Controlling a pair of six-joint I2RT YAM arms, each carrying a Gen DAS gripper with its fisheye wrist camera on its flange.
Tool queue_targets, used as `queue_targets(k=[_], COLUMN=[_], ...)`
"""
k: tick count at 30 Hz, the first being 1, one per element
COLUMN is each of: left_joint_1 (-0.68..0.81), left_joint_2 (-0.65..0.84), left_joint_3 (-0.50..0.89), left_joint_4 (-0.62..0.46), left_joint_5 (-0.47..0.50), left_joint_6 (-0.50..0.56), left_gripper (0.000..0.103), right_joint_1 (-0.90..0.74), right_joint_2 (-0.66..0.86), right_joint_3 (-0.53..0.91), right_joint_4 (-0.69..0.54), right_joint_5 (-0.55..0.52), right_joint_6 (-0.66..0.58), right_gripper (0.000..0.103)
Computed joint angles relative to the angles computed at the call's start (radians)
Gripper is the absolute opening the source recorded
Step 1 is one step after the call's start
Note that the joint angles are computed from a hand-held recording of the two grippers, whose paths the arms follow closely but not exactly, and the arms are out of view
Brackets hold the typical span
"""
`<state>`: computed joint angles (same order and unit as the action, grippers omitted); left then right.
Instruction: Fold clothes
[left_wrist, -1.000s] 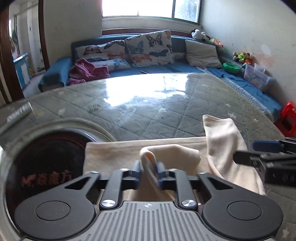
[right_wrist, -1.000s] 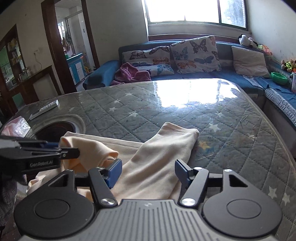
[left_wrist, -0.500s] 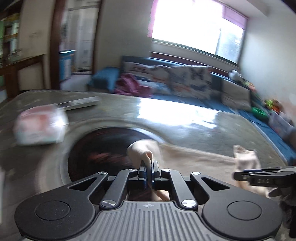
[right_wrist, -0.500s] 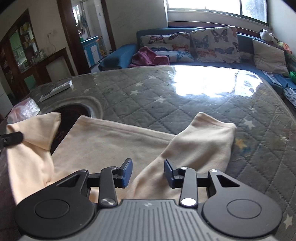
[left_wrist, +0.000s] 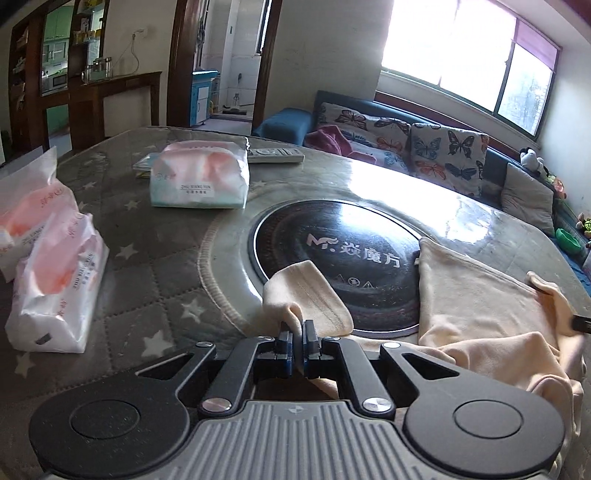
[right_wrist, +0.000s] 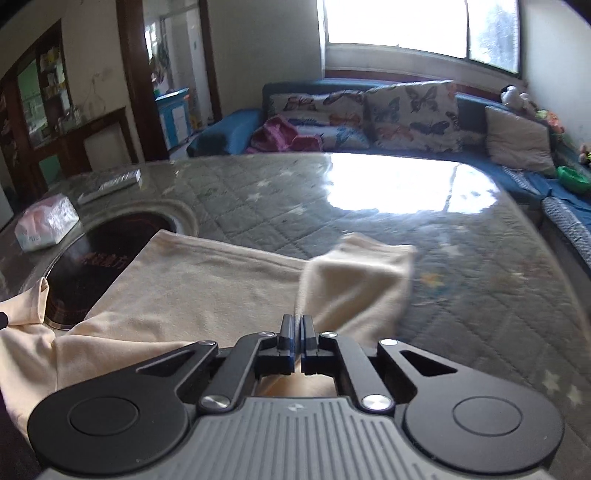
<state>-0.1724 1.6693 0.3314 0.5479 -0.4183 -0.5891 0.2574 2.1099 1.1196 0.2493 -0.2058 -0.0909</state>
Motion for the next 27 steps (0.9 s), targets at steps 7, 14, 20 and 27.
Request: queue_targets(k=[7, 14, 20, 27], left_joint_1=[-0.01, -0.008, -0.052, -0.109], left_joint_2=[-0.098, -0.103, -0.165, -0.28], left_joint_3=[-0.066, -0.085, -0.08, -0.087], left_joint_4=[-0.038, -0.09, -0.154, -0.229], left_joint_5=[-0.05, -0.044, -0.093, -0.135], left_joint_6=[-0.005, -0.029, -0.022, -0.001], left_gripper=[0.005, 0.008, 0.015, 0.029], right_joint_1=[-0.163, -0.283, -0.249, -0.126], right_joint_2=[-0.225, -0.262, -0.292, -0.129], right_joint_3=[-0.329, -0.426, -0.426, -0.235], right_joint_4=[0.105, 0.045, 0.097, 0.056], right_joint_5=[-0.022, -0.027, -0.032, -0.004], right_joint_6=[-0.026, -0.088, -0.14, -0.192], right_gripper=[0.002, 0.013, 0.026, 0.031])
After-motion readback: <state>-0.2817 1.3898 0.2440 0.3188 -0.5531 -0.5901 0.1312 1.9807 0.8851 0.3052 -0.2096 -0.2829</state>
